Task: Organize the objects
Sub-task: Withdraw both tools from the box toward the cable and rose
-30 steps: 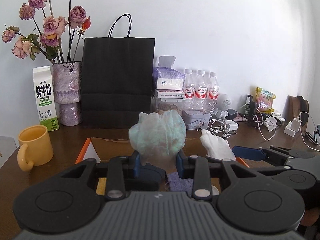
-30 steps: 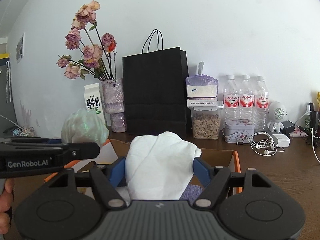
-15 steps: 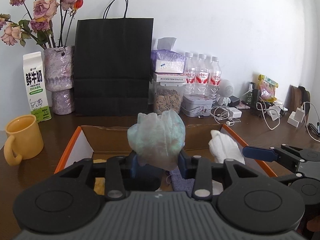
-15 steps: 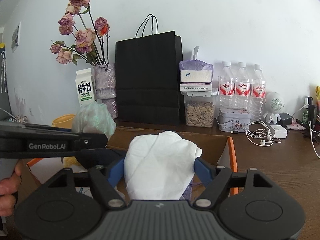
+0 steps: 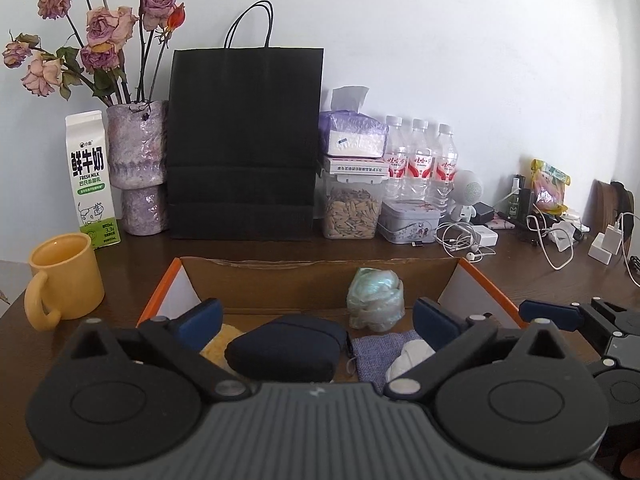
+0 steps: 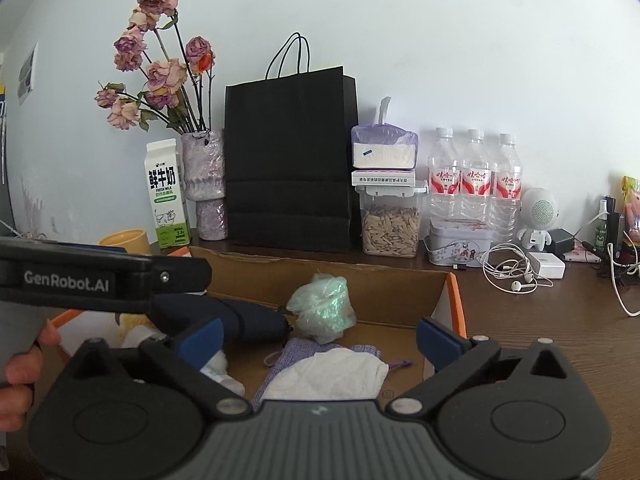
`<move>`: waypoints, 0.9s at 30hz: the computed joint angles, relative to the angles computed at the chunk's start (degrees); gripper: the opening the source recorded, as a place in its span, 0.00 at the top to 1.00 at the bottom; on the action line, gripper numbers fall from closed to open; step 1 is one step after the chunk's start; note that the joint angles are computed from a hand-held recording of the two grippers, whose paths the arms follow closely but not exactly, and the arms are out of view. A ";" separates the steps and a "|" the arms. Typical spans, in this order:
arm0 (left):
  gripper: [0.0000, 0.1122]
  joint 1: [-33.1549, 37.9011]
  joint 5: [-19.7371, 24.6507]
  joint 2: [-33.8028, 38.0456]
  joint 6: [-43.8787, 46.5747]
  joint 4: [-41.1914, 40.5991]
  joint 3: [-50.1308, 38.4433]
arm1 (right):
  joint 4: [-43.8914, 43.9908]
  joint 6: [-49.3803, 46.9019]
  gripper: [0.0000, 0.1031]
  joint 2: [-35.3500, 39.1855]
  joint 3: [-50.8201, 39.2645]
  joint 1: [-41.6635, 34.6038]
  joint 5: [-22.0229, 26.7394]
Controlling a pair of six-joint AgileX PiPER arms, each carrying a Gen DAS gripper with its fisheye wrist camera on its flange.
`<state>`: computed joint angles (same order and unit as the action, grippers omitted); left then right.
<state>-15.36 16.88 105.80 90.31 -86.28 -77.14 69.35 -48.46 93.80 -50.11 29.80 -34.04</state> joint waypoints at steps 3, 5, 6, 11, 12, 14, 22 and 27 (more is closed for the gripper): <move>0.08 0.10 0.40 0.23 -0.51 0.56 -0.17 | 0.14 -0.16 0.00 -0.16 0.24 0.54 -0.56; 0.08 -0.03 0.25 0.31 -0.74 0.98 -0.17 | -0.06 0.08 0.00 -0.31 0.48 0.83 -0.97; 0.08 -0.04 0.35 0.41 -0.72 1.05 -0.16 | -0.29 0.33 0.00 -0.42 0.63 0.89 -1.04; 0.08 0.02 0.37 0.67 -2.23 2.50 -0.54 | 0.15 0.31 0.00 -0.85 1.06 1.18 -1.56; 0.08 0.09 0.36 0.57 -2.17 2.28 -0.50 | 0.23 0.29 0.00 -0.92 1.17 1.23 -1.70; 0.08 0.11 -0.02 0.00 -0.54 0.40 0.08 | 0.77 -0.13 0.00 -1.05 1.30 1.29 -1.86; 0.08 1.01 0.09 -3.71 9.33 -9.52 4.02 | 2.16 -1.54 0.00 -3.17 3.05 3.43 -5.38; 0.08 2.77 1.73 -6.12 7.20 -7.78 6.39 | 5.25 -4.00 0.00 -4.33 3.81 5.41 -8.28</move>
<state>-12.59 18.62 99.67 97.51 -94.06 -70.75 74.60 -52.46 89.47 -46.30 35.21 -42.31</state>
